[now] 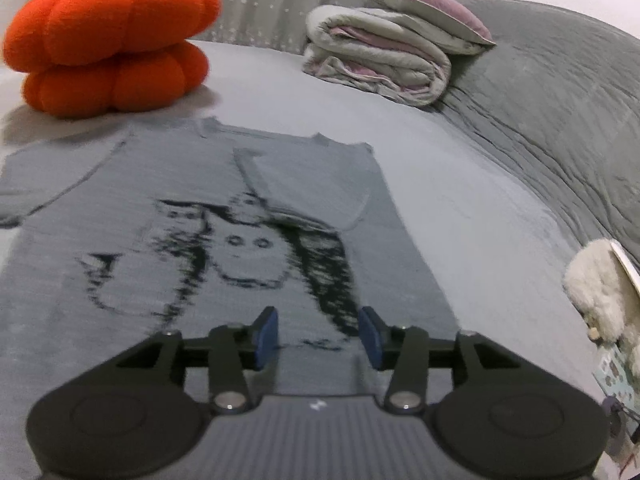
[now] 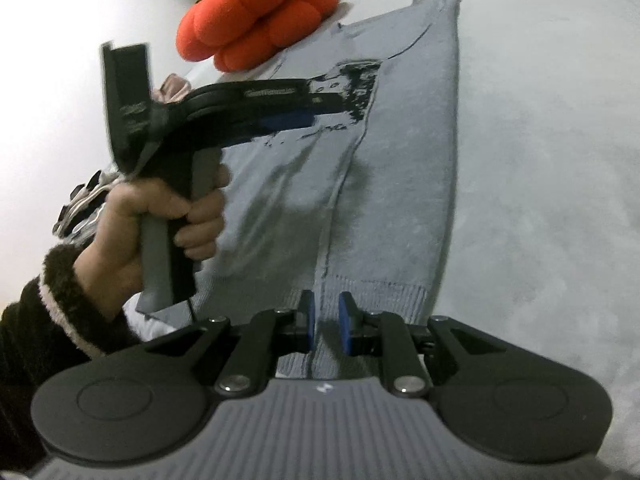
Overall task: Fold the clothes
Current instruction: 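Open both tools and move them away from the sweater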
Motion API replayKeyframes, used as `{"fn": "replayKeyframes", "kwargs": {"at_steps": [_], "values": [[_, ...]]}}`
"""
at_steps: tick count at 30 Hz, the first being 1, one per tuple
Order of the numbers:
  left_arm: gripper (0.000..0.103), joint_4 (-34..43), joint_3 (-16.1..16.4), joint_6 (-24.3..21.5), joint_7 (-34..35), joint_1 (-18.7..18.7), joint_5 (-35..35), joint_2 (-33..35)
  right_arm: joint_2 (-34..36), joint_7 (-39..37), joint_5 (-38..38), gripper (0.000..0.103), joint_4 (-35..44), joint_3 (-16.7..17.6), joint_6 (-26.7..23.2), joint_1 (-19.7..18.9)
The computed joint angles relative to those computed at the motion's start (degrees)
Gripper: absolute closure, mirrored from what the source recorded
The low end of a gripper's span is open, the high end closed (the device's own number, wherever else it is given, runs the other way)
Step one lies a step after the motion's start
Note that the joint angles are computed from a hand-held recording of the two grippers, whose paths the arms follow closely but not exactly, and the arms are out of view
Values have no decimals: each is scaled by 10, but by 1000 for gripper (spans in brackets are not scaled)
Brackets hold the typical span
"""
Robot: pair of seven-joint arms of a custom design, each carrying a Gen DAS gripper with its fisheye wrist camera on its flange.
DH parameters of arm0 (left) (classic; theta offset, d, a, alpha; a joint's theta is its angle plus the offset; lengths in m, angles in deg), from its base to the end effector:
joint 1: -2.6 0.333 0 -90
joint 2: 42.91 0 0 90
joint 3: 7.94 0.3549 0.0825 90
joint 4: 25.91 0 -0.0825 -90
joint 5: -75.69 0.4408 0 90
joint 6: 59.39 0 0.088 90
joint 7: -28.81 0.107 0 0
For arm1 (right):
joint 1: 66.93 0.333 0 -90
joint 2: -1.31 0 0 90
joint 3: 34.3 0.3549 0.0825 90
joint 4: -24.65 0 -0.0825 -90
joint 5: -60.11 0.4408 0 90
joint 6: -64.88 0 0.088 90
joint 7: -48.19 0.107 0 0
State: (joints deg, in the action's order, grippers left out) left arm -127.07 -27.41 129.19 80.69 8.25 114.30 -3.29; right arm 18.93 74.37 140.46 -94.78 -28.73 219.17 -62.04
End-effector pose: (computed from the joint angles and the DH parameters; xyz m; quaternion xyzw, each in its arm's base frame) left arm 0.7323 -0.2019 0.2804 -0.6013 0.6757 -0.3978 0.1536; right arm 0.6379 0.0833 0.2850 -0.6684 0.6332 0.0153 0.3900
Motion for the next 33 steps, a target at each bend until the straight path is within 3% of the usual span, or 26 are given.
{"fn": "replayKeyframes", "kwargs": {"at_steps": [7,10,20,22,25,27,31,32,33], "values": [[49,-21,48,-5,-25,-17,-24,-25,10,14,-14,82,11,4,7,5],[47,-36,66,4,-35,-19,-27,-36,13,11,-13,69,13,7,16,7],[46,-105,151,53,-48,-38,-17,-70,20,-8,29,69,22,16,60,9],[45,-117,159,53,-52,-33,-17,-82,23,15,21,69,28,13,67,12],[37,-122,197,38,-60,-56,-42,-101,30,92,-62,68,48,1,80,27],[35,-107,185,14,-69,-39,-49,-102,36,148,-127,66,65,-6,88,38],[34,-60,89,-17,-79,58,-58,-72,60,180,-186,61,117,5,95,33],[34,-43,79,-26,-82,66,-64,-60,72,187,-198,60,134,7,100,34],[34,-26,90,-34,-88,56,-71,-48,83,195,-212,60,149,9,105,36]]}}
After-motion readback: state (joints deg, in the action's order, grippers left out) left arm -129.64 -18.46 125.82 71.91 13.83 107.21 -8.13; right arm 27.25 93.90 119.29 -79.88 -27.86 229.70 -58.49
